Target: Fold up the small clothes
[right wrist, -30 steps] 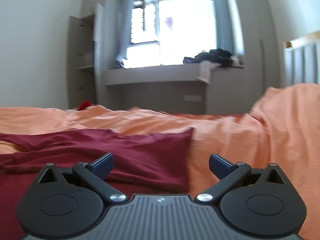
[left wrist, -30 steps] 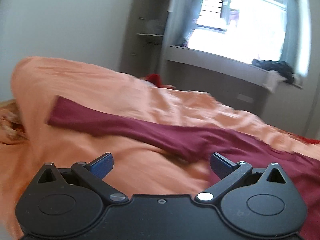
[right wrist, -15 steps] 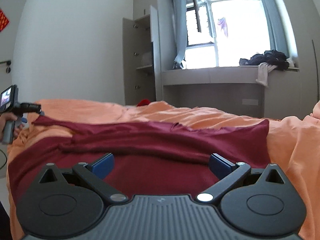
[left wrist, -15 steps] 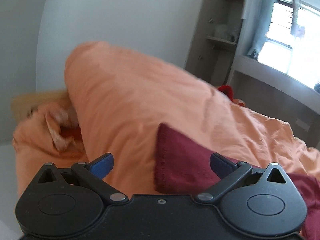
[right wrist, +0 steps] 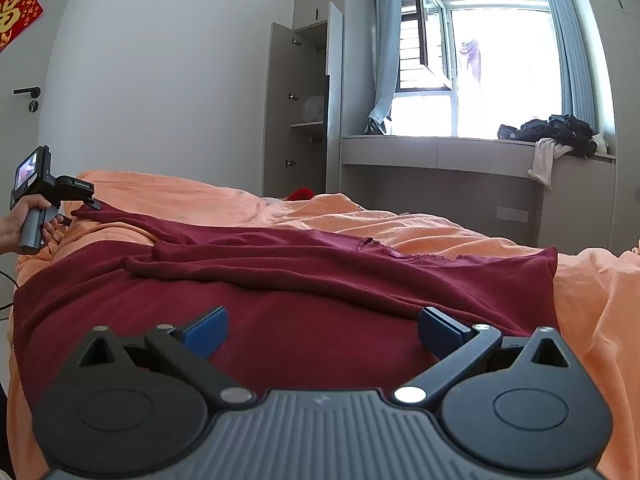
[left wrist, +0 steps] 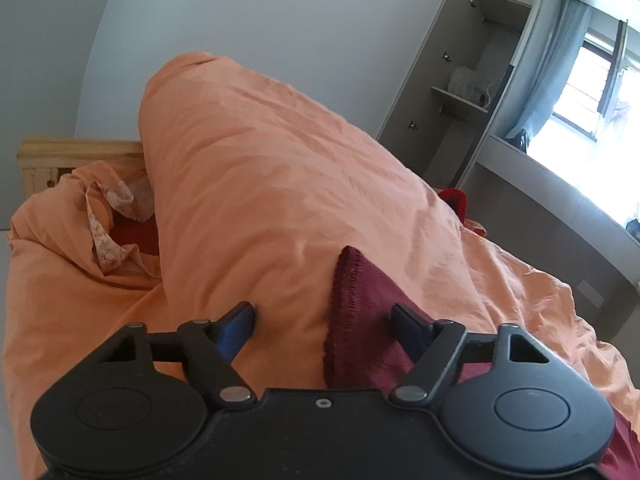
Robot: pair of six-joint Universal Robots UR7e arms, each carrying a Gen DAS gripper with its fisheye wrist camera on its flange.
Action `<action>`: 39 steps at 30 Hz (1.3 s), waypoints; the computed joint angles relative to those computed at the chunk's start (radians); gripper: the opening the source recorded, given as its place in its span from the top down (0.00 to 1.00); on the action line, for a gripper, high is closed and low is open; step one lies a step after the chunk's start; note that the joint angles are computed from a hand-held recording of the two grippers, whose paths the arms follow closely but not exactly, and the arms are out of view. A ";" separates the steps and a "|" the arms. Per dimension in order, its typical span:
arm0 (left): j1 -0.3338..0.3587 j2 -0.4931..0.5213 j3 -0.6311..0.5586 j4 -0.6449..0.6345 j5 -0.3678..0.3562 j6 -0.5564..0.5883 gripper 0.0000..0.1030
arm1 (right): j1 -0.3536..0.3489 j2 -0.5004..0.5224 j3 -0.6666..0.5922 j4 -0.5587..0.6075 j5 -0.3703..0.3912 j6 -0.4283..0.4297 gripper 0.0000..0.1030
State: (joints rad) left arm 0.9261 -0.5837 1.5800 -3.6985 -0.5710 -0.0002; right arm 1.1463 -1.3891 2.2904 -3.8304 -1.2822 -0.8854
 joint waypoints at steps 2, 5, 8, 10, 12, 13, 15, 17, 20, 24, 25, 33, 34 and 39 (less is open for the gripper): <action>-0.007 -0.006 0.006 0.010 0.010 -0.013 0.38 | 0.001 -0.001 -0.001 0.005 -0.003 -0.002 0.00; -0.017 -0.019 0.016 0.044 0.031 -0.048 0.49 | 0.001 -0.005 0.004 0.004 -0.007 -0.002 0.00; -0.027 -0.035 0.029 0.077 0.038 -0.065 0.56 | 0.005 -0.009 0.004 0.007 -0.013 -0.008 0.00; -0.027 -0.051 0.040 0.106 0.023 -0.095 0.63 | 0.007 -0.008 0.004 0.006 -0.018 -0.011 0.00; -0.029 -0.061 0.043 0.143 0.023 -0.135 0.72 | 0.007 -0.007 0.003 0.006 -0.019 -0.008 0.00; -0.031 -0.063 0.041 0.160 0.033 -0.147 0.79 | 0.007 -0.007 0.003 0.007 -0.018 -0.005 0.00; -0.037 -0.066 0.038 0.173 0.047 -0.151 0.97 | 0.008 -0.008 0.001 0.009 -0.022 0.004 0.00; -0.043 -0.070 0.038 0.152 0.025 -0.119 0.98 | 0.010 -0.010 0.000 0.009 -0.025 0.013 0.00; -0.070 -0.067 0.021 0.144 0.022 -0.064 0.98 | 0.007 -0.012 0.002 0.003 -0.018 0.019 0.00; -0.110 -0.060 -0.005 0.135 -0.012 -0.008 0.99 | 0.005 -0.021 0.009 0.004 -0.016 0.033 0.00; -0.124 -0.053 -0.014 0.125 -0.021 0.018 0.99 | 0.006 -0.024 0.010 0.004 -0.017 0.033 0.00; -0.228 0.015 -0.095 0.149 -0.165 0.147 0.99 | 0.019 -0.034 0.020 -0.043 -0.036 0.044 0.00; -0.244 0.026 -0.106 0.169 -0.186 0.158 0.99 | 0.019 -0.037 0.022 -0.048 -0.038 0.048 0.00; -0.308 0.080 -0.139 0.241 -0.283 0.183 0.99 | 0.022 -0.045 0.023 -0.068 -0.069 0.067 0.00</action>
